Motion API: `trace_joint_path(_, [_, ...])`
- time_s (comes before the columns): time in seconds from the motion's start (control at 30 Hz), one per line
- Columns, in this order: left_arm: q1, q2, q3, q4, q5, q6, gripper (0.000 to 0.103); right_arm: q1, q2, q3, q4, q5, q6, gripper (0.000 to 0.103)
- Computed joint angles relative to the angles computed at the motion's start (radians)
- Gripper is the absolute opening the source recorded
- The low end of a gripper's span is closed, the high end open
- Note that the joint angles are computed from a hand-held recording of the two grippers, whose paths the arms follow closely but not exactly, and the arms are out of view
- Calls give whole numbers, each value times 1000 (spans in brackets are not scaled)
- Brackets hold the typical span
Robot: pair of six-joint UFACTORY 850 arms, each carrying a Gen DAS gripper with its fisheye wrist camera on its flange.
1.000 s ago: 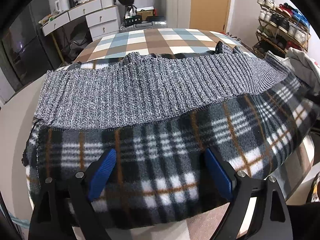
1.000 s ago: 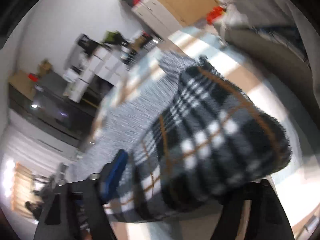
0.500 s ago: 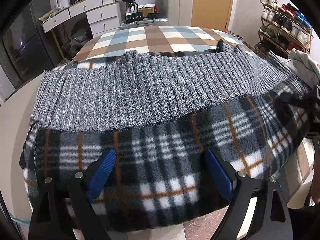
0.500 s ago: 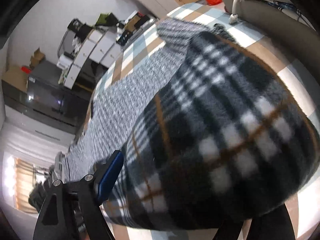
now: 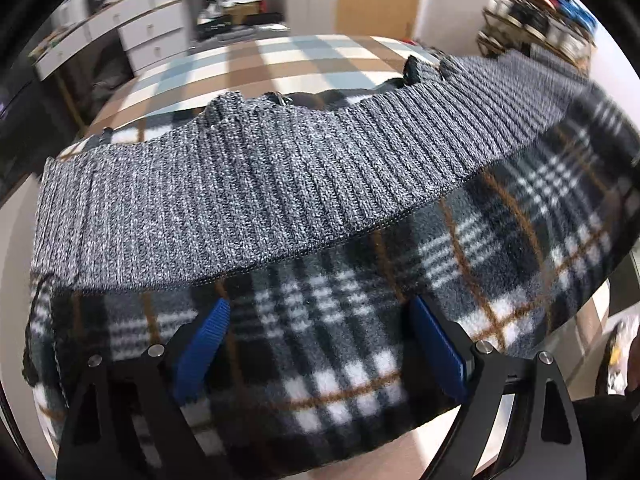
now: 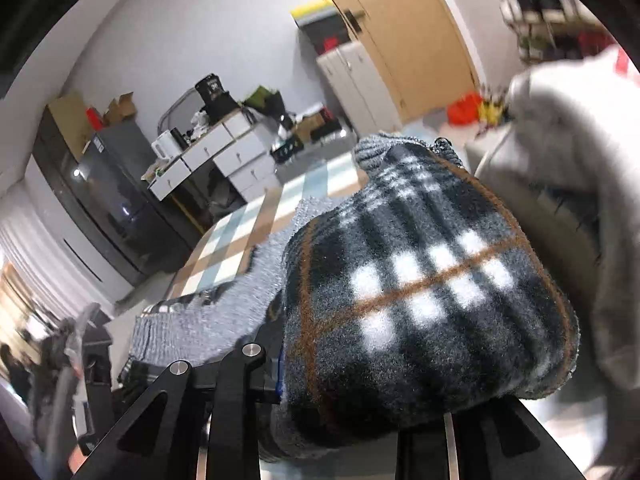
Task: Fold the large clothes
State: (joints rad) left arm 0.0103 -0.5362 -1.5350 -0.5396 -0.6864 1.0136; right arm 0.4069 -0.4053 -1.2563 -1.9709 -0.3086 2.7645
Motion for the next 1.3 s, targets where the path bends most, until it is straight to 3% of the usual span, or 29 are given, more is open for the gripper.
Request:
trace_joint_path(0.13, [-39,9,14,-16,-11,25,88,20,26,7,170,-88,-217,27])
trace_joint_path(0.3, [-56,71,119,-135,102,146,90,35,-1,-14,243,-146,-315,27])
trace_joint_path(0.4, [-50,81,115,-103,100,98,88,41,-26,-32,325,-163,-419,28])
trace_joint_path(0.5, [-15,88,90,-270,-56,233,89,18,-14,-11,282,-132,-323,28])
trace_joint_path(0.53, [-13,93,89,-313,-75,280,90,10,-15,-14,278,-119,-303,28])
trace_joint_path(0.63, [-60,84,79,-200,37,220,90,0,1,6,253,-101,-247,28])
trace_joint_path(0.7, [-90,43,41,-68,34,95,90,9,5,11,246,-119,-256,28])
trace_joint_path(0.77, [-108,9,13,18,33,-9,96,20,5,11,252,-139,-292,28])
trace_joint_path(0.93, [-118,-14,-12,39,16,-75,99,47,-7,-4,243,-191,-368,28])
trace_joint_path(1.13, [-109,-8,-12,32,8,-77,98,42,-7,-2,208,-172,-347,28])
trace_joint_path(1.3, [-100,77,88,-119,72,98,98,21,13,28,183,-134,-257,28])
